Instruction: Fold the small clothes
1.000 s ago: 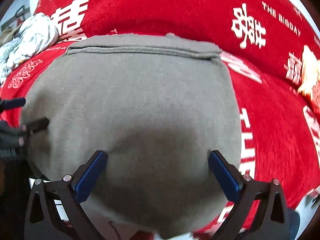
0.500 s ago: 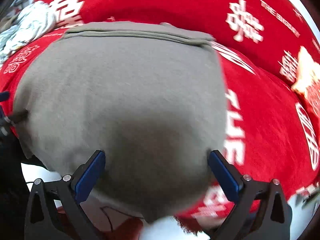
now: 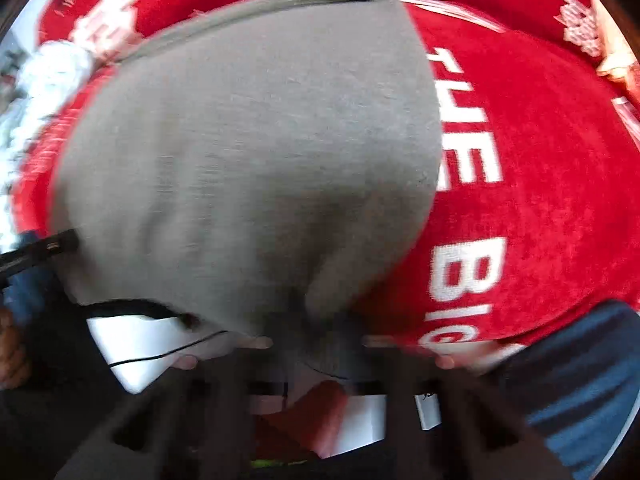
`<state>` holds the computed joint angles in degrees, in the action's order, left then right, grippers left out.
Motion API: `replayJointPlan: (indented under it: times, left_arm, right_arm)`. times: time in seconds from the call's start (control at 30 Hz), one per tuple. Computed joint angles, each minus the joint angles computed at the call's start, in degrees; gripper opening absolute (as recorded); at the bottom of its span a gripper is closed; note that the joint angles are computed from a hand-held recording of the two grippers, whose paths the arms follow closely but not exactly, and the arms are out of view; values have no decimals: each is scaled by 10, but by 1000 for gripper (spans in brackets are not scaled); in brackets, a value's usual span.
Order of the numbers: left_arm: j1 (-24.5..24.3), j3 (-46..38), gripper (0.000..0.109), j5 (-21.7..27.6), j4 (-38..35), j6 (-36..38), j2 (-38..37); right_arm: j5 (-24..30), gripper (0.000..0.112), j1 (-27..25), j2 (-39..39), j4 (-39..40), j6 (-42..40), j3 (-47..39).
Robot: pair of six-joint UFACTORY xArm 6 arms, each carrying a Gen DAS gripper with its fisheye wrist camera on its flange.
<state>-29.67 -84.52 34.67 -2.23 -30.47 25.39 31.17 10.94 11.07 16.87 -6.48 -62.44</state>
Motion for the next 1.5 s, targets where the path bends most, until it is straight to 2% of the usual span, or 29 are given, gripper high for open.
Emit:
replayJointPlan:
  times: [0.07,0.17,0.27,0.37,0.47,0.53,0.57,0.63,0.67,0.7,0.77,0.8,0.83,0.93,1.07,1.13,1.17,1.2,1.23,1.27,1.33,1.5]
  left_arm:
    - [0,-1,14,-4,13,-1,-9]
    - [12,-11,14,-37,15,5,-21]
    - [29,-58,14,-64,14,15,1]
    - [51,-175,14,-41,29,18,78]
    - [67,-316,14,24,-4,41,177]
    - [72,-356,15,47,-47,53,214]
    - [73,-340,20,36,-73,64,207]
    - [78,-285,35,-1,-140,106,177]
    - [79,-261,63,-11,-173,127,162]
    - [78,-231,87,-31,-190,134,142]
    - [72,-146,90,-94,-157,104,89]
    - [70,-128,90,-100,-145,102,77]
    - [68,-112,90,-100,-139,102,64]
    - [58,-87,90,-102,-182,134,48]
    - [51,-127,90,-80,-187,129,73]
    - [48,-162,84,-59,-193,131,96]
    - [47,-183,63,-45,-182,123,108]
    - [47,-202,32,-26,-169,116,120]
    - [48,-221,20,-6,-164,115,131]
    - [49,-231,13,6,-166,113,137]
    - [52,-216,11,-3,-169,104,128]
    - [53,-142,11,-78,-175,108,72]
  right_arm:
    - [-10,12,-2,-17,43,-46,11]
    - [-48,12,-1,-38,120,-107,7]
    - [-91,12,-1,-26,188,-157,-36]
    - [-116,12,1,39,211,-165,-116]
    - [-91,12,-2,132,176,-108,-222]
    - [-74,12,-6,184,139,-74,-279]
    - [-69,12,-3,201,123,-56,-296]
    - [-46,17,-13,210,150,-72,-308]
    - [-45,17,-15,208,179,-90,-306]
    - [-43,23,-18,205,208,-109,-303]
    - [-51,39,-21,183,252,-151,-275]
    - [-67,51,-19,168,257,-159,-254]
    - [-81,59,-17,153,260,-164,-232]
    - [-74,59,-17,122,311,-207,-196]
    - [-63,59,-10,127,304,-201,-203]
    - [-54,59,-9,140,304,-199,-219]
    - [-44,59,-10,148,304,-199,-230]
    - [-29,49,-12,159,295,-191,-244]
    - [-18,27,-12,167,280,-183,-254]
    - [-14,19,-11,170,269,-179,-259]
    - [-9,15,-12,164,282,-194,-257]
    - [-25,14,-15,119,363,-267,-221]
